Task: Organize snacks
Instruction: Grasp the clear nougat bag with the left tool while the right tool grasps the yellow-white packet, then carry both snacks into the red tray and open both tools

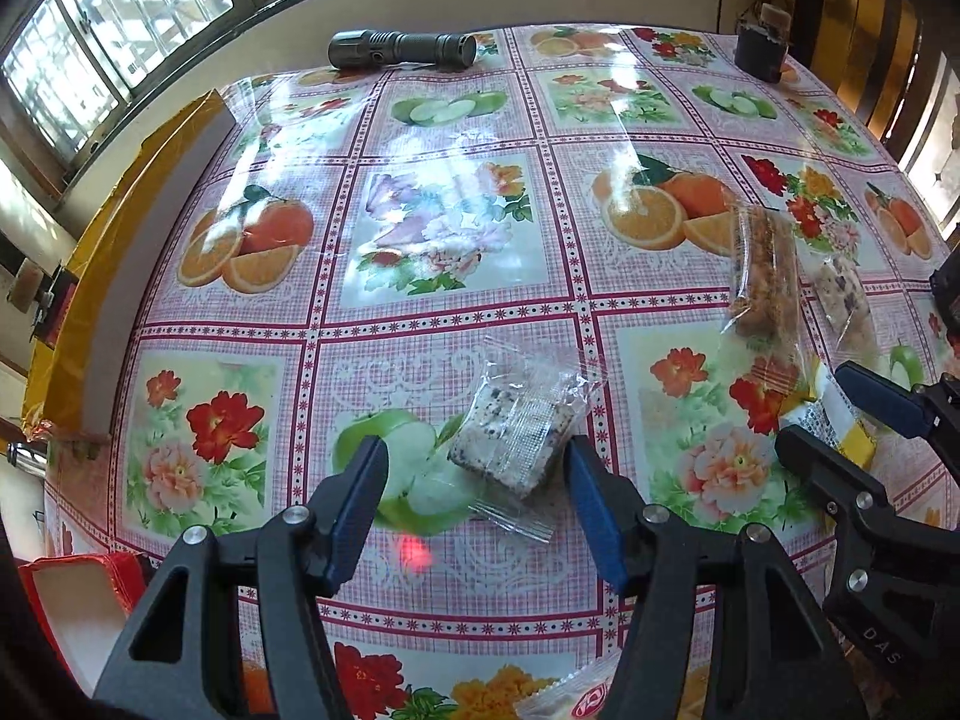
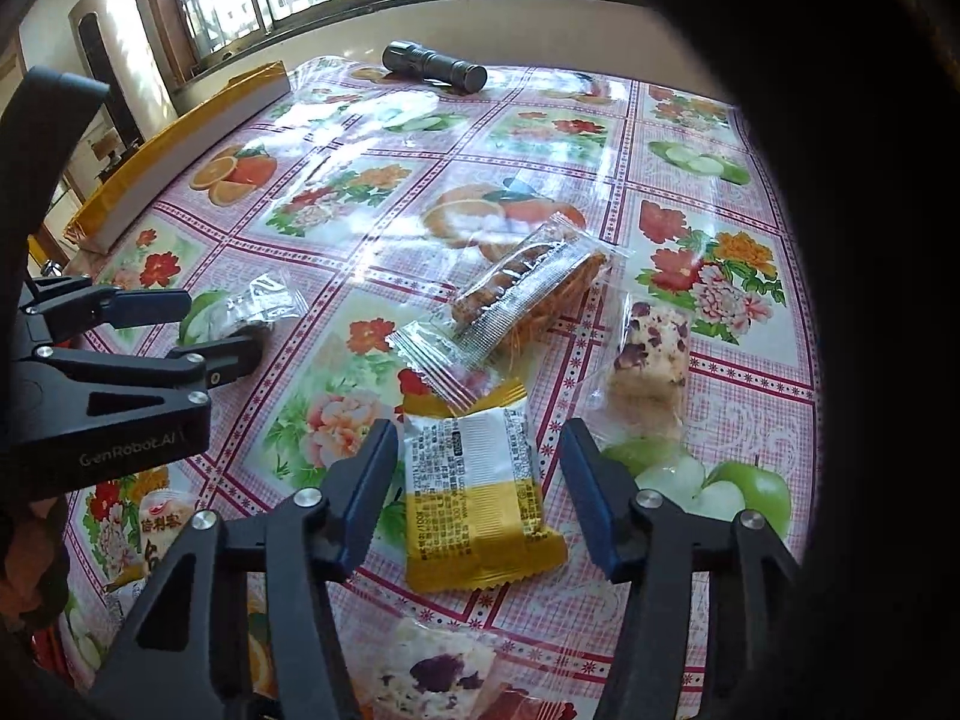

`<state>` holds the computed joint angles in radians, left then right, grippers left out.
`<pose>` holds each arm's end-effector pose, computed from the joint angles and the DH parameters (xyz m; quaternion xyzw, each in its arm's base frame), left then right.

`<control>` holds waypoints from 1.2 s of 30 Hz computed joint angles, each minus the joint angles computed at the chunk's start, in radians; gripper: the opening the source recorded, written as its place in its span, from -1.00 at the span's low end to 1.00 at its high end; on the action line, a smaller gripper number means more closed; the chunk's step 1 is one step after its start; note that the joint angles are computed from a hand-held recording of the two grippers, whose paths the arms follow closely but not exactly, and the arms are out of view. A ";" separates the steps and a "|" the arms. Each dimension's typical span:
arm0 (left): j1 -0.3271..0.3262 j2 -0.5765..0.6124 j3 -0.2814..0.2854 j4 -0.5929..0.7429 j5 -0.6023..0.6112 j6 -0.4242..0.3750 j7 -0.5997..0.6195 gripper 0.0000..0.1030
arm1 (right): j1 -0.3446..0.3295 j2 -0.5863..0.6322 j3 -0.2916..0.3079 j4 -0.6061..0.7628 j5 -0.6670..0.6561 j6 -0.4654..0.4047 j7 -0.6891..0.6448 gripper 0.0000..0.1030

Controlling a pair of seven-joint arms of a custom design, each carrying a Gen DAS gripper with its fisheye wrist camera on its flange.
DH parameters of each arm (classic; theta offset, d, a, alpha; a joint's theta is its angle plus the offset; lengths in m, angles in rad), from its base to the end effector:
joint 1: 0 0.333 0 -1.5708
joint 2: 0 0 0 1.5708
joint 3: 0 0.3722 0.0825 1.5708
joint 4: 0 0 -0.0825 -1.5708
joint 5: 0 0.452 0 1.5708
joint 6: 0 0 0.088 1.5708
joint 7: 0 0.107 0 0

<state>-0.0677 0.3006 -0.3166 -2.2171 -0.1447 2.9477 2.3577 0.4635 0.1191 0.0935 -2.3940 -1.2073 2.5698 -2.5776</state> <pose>0.6029 -0.2283 0.2928 -0.2735 0.9343 -0.1802 0.1409 0.4538 0.3008 0.2681 -0.4651 0.8265 -0.2539 0.1901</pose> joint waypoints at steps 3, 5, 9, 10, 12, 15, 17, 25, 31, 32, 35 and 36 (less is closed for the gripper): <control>0.042 0.001 -0.052 -0.002 -0.051 -0.012 0.066 -0.28 | -0.002 -0.005 -0.002 -0.005 -0.012 0.007 0.018 -0.10; 0.032 -0.004 -0.047 -0.018 -0.050 0.021 0.076 -0.33 | -0.003 -0.008 -0.001 -0.009 -0.016 0.007 0.026 -0.12; 0.052 -0.015 -0.064 -0.028 -0.079 0.008 0.103 -0.36 | -0.001 -0.014 0.004 -0.014 -0.018 0.007 0.038 -0.14; 0.057 -0.022 -0.065 -0.032 -0.091 0.001 0.110 -0.36 | 0.000 -0.015 0.006 -0.016 -0.021 0.008 0.044 -0.15; 0.082 -0.042 -0.084 -0.051 -0.136 0.004 0.151 -0.37 | 0.005 -0.021 0.011 -0.021 -0.033 0.004 0.063 -0.16; 0.129 -0.086 -0.121 -0.089 -0.251 0.000 0.251 -0.37 | 0.016 -0.037 0.024 -0.029 -0.048 -0.009 0.096 -0.17; 0.156 -0.119 -0.137 -0.111 -0.349 -0.018 0.324 -0.37 | 0.026 -0.050 0.036 -0.035 -0.059 -0.023 0.122 -0.17; 0.176 -0.244 -0.100 -0.200 -0.672 -0.064 0.577 -0.37 | 0.070 -0.094 0.088 -0.044 -0.106 -0.086 0.231 -0.52; 0.136 -0.297 -0.006 -0.218 -0.745 -0.135 0.635 -0.37 | 0.079 -0.081 0.095 -0.030 -0.117 -0.089 0.241 -0.55; 0.127 -0.304 0.009 -0.221 -0.751 -0.141 0.640 -0.37 | 0.083 -0.074 0.097 -0.023 -0.106 -0.109 0.229 -0.46; 0.099 -0.322 0.053 -0.228 -0.759 -0.162 0.649 -0.37 | 0.078 -0.045 0.085 0.003 -0.071 -0.094 0.165 0.06; 0.089 -0.328 0.068 -0.231 -0.765 -0.169 0.657 -0.37 | 0.075 -0.025 0.081 0.021 -0.032 -0.093 0.105 0.08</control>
